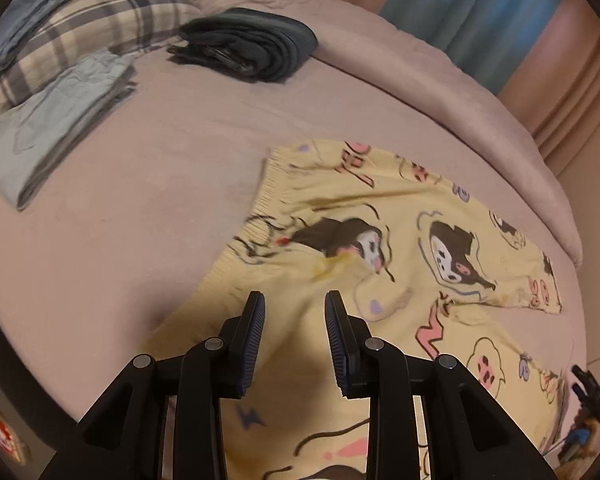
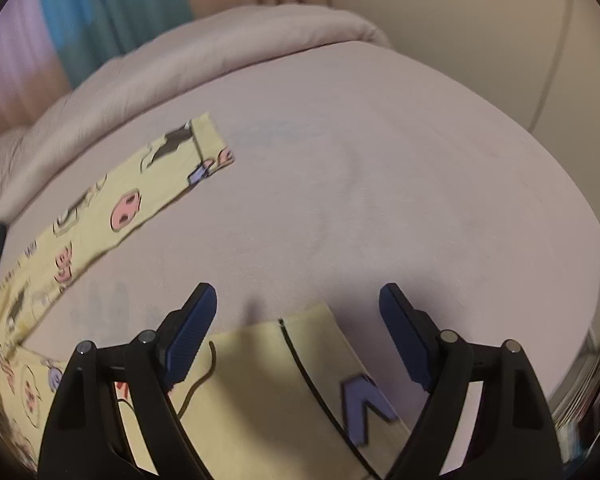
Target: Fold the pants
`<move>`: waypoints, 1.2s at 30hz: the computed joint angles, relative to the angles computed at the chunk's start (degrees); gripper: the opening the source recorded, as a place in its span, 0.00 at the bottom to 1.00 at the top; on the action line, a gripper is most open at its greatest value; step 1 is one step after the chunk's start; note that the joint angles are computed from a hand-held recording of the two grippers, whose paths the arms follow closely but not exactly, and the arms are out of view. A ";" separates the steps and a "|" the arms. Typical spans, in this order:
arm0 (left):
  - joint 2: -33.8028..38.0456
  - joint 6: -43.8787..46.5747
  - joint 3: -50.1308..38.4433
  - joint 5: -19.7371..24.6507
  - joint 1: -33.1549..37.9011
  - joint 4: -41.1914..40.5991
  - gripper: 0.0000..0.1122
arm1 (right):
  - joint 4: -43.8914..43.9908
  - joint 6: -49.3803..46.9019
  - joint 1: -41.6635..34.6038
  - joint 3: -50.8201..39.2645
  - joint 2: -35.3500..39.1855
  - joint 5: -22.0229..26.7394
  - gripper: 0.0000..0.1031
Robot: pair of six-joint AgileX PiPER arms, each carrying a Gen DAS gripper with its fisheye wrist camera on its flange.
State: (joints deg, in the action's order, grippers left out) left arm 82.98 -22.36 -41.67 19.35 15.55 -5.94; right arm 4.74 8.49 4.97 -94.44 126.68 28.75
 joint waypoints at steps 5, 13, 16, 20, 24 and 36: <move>2.35 1.69 0.42 -0.24 -2.76 -2.97 0.26 | -13.68 10.81 2.64 -1.28 3.18 0.38 0.25; 3.63 1.83 -1.27 0.32 -4.02 -3.10 0.26 | -11.26 17.58 -0.44 7.35 -4.33 -7.78 0.07; 4.53 -1.17 -2.12 0.65 -5.10 -0.18 0.26 | -16.92 21.82 0.64 5.20 -2.24 -5.64 0.08; 5.26 -1.18 -2.57 1.35 -5.94 0.49 0.26 | -24.83 27.40 2.07 3.49 2.19 -4.65 0.08; 4.82 -0.17 -2.93 2.76 -5.26 0.08 0.26 | -26.39 27.76 3.04 3.47 -0.90 0.12 0.25; 9.08 2.48 -3.45 0.09 -7.07 -3.77 0.49 | -14.89 14.21 10.14 19.08 -7.23 -6.42 0.70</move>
State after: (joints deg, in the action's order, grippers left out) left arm 92.05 -19.89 -45.12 19.44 8.49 -9.71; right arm -10.16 22.70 15.10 -75.37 119.45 22.33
